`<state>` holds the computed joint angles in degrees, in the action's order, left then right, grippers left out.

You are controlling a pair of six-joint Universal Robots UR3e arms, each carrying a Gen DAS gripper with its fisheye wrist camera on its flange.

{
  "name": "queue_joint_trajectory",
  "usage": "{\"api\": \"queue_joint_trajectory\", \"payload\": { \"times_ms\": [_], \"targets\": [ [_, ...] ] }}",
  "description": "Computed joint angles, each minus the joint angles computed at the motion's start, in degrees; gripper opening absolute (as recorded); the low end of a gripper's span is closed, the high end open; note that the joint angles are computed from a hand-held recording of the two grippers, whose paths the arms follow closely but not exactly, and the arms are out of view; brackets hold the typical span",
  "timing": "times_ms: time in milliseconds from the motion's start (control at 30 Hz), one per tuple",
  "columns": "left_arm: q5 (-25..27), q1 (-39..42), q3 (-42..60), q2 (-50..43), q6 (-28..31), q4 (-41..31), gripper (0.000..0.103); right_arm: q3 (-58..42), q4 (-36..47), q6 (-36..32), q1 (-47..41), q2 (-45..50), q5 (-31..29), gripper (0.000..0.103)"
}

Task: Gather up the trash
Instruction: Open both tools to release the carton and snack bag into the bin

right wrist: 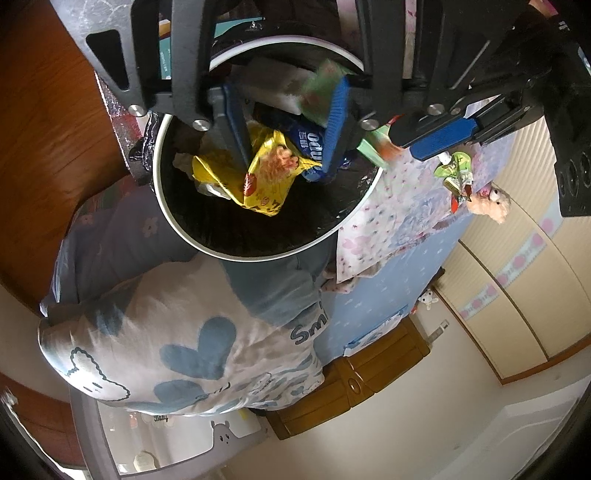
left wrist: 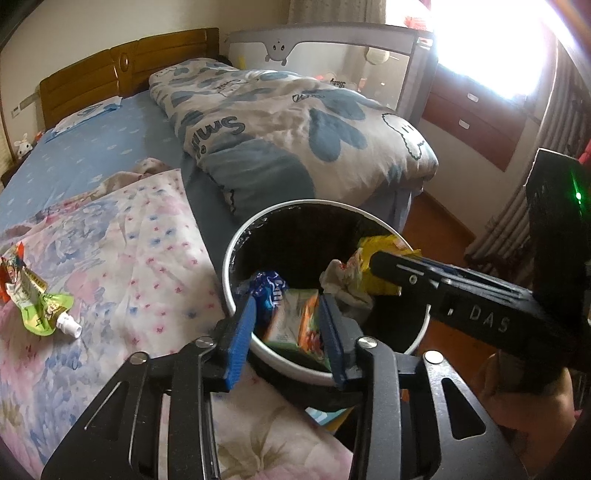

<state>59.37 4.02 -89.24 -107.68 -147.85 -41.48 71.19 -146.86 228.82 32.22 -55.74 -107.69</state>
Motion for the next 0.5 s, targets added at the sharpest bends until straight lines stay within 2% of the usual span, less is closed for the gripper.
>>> {"api": "queue_joint_trajectory", "payload": {
  "times_ms": [100, 233, 300, 400, 500],
  "targets": [
    [-0.45, 1.37, -2.30, 1.65, 0.49, 0.51, 0.050, 0.00, 0.11, 0.51, 0.29, -0.22, -0.44, 0.049],
    [-1.23, 3.86, -5.37, 3.82, 1.41, 0.58, 0.052, -0.69, 0.63, 0.89, 1.11, -0.12, -1.35, 0.056],
    [-1.72, 5.57, -7.11, 5.04, 1.98, 0.49, 0.053, -1.34, 0.64, 1.26, 1.77, 0.26, -1.82, 0.069],
    [-2.34, 8.59, -9.68, 6.77, 2.75, 0.45, 0.058, -2.91, 0.69, 1.72, 2.84, 1.18, -2.06, 0.082],
    [-2.94, 12.09, -11.91, 8.26, 3.71, 0.17, 0.061, -5.15, 1.22, 2.78, 3.91, 2.46, -2.00, 0.088]
  ]
}}
